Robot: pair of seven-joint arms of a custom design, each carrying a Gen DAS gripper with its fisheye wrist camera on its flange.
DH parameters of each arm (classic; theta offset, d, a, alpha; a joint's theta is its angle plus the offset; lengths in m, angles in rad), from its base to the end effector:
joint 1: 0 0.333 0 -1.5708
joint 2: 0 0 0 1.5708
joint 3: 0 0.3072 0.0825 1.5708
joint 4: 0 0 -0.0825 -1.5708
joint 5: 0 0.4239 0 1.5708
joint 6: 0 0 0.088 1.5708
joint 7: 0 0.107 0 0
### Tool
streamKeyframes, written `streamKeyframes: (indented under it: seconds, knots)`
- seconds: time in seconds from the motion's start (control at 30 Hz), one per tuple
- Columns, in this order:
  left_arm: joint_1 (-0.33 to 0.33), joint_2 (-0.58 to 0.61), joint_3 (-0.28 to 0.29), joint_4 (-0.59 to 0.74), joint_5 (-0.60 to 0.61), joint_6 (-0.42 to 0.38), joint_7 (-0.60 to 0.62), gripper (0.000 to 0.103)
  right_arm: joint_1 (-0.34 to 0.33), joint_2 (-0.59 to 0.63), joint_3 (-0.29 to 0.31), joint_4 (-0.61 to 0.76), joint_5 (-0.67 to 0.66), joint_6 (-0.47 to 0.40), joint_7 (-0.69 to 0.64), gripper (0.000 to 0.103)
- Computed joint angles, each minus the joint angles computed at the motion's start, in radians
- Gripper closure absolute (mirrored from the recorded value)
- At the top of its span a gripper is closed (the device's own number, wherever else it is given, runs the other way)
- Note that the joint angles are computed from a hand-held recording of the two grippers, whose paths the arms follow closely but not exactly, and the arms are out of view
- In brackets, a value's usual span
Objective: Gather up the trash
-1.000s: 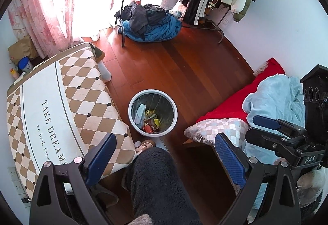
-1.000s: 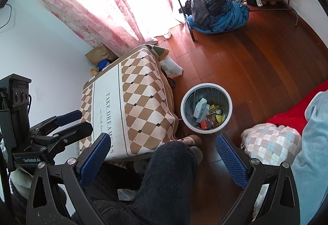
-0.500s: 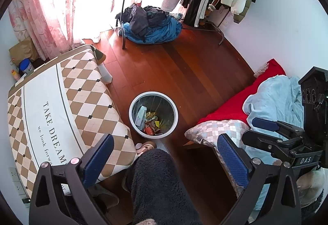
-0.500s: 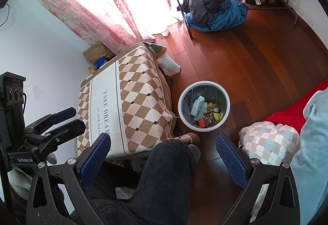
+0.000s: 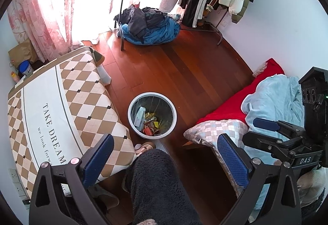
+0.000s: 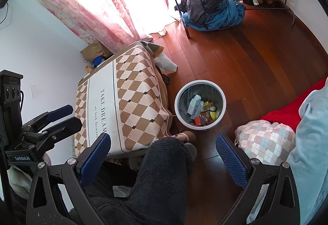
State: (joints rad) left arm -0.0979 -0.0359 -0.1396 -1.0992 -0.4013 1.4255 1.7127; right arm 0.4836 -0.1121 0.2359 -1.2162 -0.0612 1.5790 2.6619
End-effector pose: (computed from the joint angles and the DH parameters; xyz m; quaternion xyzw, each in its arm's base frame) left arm 0.4916 -0.1693 0.8600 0.4879 -0.8344 0.2557 0.0195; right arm 0.3852 0.3461 0.8556 -0.5444 0.8045 -0.0144 0.2371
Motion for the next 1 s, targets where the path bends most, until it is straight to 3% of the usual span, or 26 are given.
streamKeyframes:
  seconds: [1.0]
  knots:
    - [0.000, -0.020, 0.008, -0.021, -0.018, -0.004, 0.013, 0.000, 0.023, 0.039, -0.006, 0.081, -0.015, -0.047, -0.010, 0.000]
